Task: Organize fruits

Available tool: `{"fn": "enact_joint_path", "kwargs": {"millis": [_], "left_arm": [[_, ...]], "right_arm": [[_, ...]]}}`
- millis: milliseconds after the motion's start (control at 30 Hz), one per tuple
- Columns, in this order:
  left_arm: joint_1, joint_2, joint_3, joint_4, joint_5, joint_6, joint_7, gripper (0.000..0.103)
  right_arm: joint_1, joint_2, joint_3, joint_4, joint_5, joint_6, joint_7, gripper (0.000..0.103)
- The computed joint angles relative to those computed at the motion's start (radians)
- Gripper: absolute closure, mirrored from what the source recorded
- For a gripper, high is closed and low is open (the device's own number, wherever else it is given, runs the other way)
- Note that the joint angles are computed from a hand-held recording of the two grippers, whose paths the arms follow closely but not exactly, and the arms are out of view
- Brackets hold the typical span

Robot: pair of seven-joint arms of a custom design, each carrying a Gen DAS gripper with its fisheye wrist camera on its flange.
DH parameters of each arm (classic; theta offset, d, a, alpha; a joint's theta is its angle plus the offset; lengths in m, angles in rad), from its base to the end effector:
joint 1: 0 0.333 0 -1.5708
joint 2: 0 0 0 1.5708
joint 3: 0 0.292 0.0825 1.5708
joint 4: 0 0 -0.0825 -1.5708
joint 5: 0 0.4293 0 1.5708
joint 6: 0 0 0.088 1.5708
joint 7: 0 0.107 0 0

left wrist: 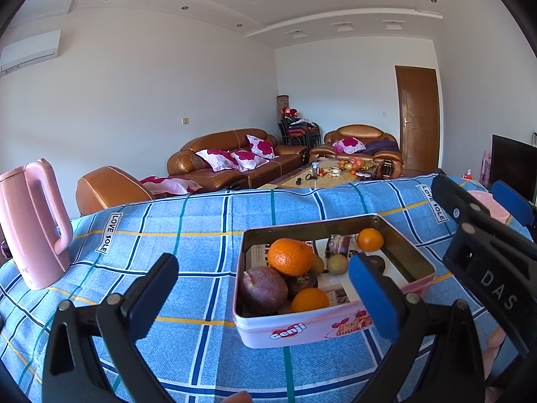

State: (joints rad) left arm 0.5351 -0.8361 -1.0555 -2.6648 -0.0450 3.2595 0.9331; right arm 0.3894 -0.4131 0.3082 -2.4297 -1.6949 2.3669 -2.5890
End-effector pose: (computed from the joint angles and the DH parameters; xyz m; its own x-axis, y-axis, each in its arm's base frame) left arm 0.4126 -0.2440 0.4525 -0.0358 -0.9966 -0.0747 -0.3453 0.0825 -0.9349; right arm 0.3957 0.3196 0.4564 -0.1484 -0.9877 -0.0501 -0.1467 0.0721 -0.9866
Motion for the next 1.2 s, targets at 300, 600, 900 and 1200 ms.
{"fn": "enact_joint_path", "kwargs": {"millis": [300,600,900,1200], "left_arm": [[0.000,0.000,0.001,0.001,0.003,-0.001,-0.003,0.000],[0.000,0.000,0.001,0.002,0.006,-0.004,-0.005,0.000],[-0.008,0.013,0.013,0.008,0.038,-0.027,-0.031,0.000],[-0.011,0.039,0.021,0.014,0.029,-0.021,-0.019,0.000]], "right_arm": [[-0.003,-0.002,-0.003,-0.001,0.008,0.007,0.000,0.016],[-0.005,0.001,-0.004,0.002,0.013,0.010,-0.004,0.016],[-0.005,0.004,-0.003,0.005,0.023,0.008,-0.007,0.016],[-0.005,0.001,-0.003,0.002,0.042,0.000,-0.011,0.016]]}}
